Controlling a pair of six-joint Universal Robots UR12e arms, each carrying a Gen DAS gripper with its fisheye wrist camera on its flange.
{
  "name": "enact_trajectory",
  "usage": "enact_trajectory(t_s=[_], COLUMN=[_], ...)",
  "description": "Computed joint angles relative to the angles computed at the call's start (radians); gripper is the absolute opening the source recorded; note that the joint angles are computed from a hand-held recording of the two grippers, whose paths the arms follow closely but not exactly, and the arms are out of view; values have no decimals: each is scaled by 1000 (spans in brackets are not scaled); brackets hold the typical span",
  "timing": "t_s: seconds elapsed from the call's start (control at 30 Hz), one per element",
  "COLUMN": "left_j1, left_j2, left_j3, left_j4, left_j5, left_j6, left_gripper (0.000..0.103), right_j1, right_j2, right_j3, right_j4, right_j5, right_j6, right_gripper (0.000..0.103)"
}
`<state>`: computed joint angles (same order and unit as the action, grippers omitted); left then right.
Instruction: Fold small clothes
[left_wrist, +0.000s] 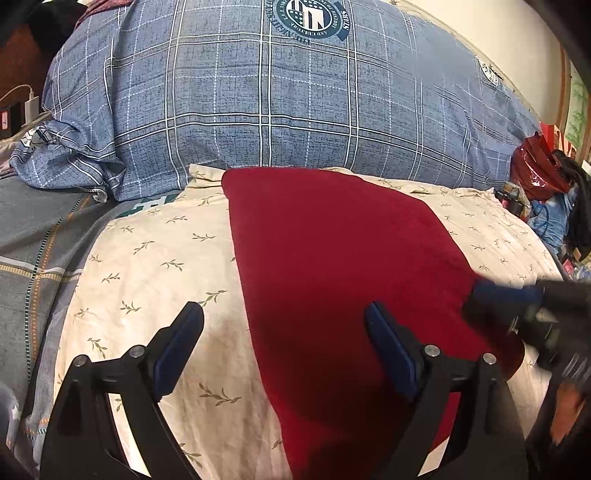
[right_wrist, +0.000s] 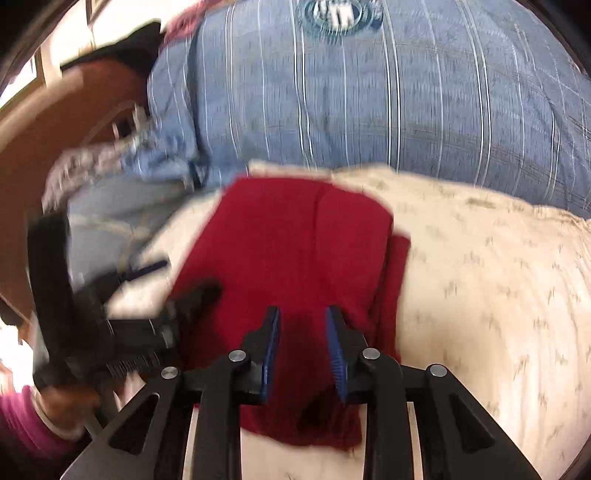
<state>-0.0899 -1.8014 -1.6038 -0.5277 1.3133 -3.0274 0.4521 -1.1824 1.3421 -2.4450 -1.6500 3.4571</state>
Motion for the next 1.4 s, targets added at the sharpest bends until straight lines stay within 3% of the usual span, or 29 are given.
enact_trajectory(t_s=[0.17, 0.27, 0.3, 0.4, 0.53, 0.73, 0.93, 1.4], left_j1=[-7, -6, -6, -8, -7, -6, 1, -2], left_j2=[7, 15, 18, 27, 39, 53, 58, 50], left_j3=[-12, -16, -18, -21, -28, -39, -45, -39], left_j4=[26, 25, 26, 39, 55, 87, 111, 95], left_j5=[33, 48, 54, 89, 99, 108, 106, 128], left_j6=[-8, -26, -34, -53, -42, -30, -46, -53], left_gripper=[91, 91, 91, 91, 91, 91, 91, 91], right_j1=[21, 21, 22, 32, 51, 66, 75, 75], right_j2=[-1, -15, -21, -29, -30, -24, -16, 3], right_j3=[28, 41, 47, 46, 41, 30, 23, 6], right_j4=[-38, -73, -85, -81, -85, -104, -101, -79], right_j5=[-69, -58, -62, -114, -206, -258, -273, -263], right_j6=[-9, 34, 52, 84, 86, 94, 99, 102], right_gripper=[24, 27, 31, 57, 62, 74, 80, 80])
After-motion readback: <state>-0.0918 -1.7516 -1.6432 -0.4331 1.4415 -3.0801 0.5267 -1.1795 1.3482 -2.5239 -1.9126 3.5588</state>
